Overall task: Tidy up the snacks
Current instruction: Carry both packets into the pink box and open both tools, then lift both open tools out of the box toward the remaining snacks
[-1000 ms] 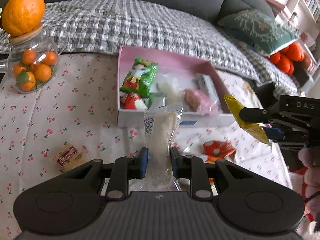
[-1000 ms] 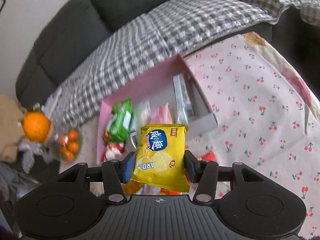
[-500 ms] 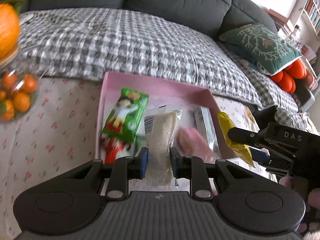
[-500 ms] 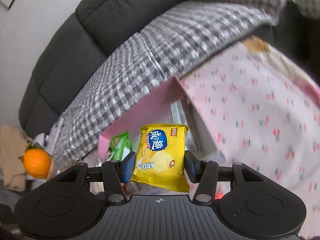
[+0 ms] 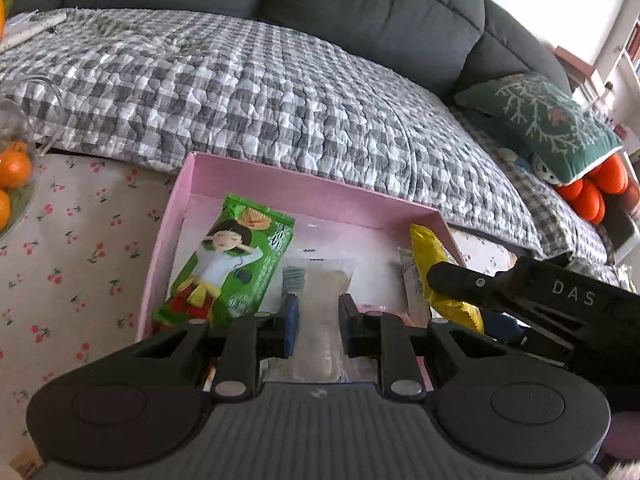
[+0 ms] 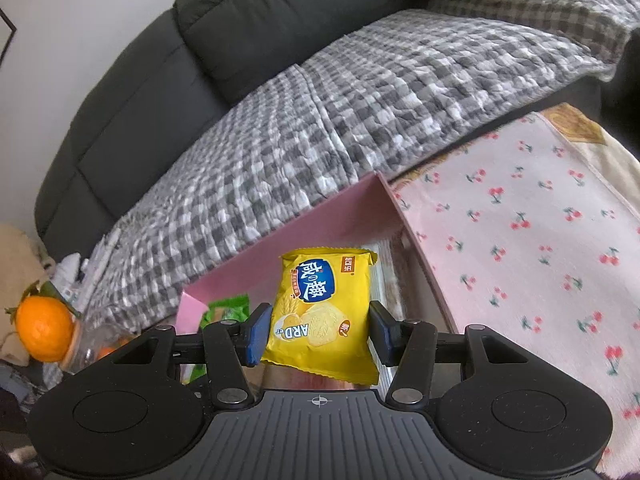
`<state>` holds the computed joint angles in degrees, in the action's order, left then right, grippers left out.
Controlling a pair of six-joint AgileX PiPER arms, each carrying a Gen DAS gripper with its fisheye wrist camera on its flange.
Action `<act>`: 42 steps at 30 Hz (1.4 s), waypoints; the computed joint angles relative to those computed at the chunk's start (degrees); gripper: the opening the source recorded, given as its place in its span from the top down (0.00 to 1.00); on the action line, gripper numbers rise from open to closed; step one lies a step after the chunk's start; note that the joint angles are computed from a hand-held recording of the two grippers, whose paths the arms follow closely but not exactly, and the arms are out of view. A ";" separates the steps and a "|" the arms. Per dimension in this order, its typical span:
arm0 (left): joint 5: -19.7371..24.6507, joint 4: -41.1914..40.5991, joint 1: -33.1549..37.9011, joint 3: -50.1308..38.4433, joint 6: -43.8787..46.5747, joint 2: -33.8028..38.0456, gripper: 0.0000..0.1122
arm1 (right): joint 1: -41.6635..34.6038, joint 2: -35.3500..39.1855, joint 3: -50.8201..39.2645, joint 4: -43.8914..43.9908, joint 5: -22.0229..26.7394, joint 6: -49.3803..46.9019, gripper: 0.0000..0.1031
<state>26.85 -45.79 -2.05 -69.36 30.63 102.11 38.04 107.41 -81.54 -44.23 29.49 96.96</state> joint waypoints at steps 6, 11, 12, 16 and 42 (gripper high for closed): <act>-2.33 -2.32 -0.89 -0.72 2.09 1.57 0.83 | -0.99 1.41 0.68 -3.73 -1.91 4.80 0.48; -3.75 -4.78 -1.60 -0.27 4.26 1.63 0.75 | -0.84 1.20 1.40 -7.48 -3.11 9.60 0.34; -3.90 -3.75 -1.88 -0.62 3.43 1.87 0.74 | -0.71 1.25 1.11 -6.97 -2.71 8.68 0.34; -3.28 -1.82 -1.91 -1.30 1.62 2.08 0.70 | -0.41 1.26 -0.01 -3.94 -0.85 4.46 0.34; 5.43 20.56 0.57 3.38 -9.55 -11.34 0.22 | 7.55 -7.69 -0.85 6.19 15.89 -9.35 0.22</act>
<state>32.28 -25.23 -1.47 -65.98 21.08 90.77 45.59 99.73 -82.38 -38.05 45.38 87.61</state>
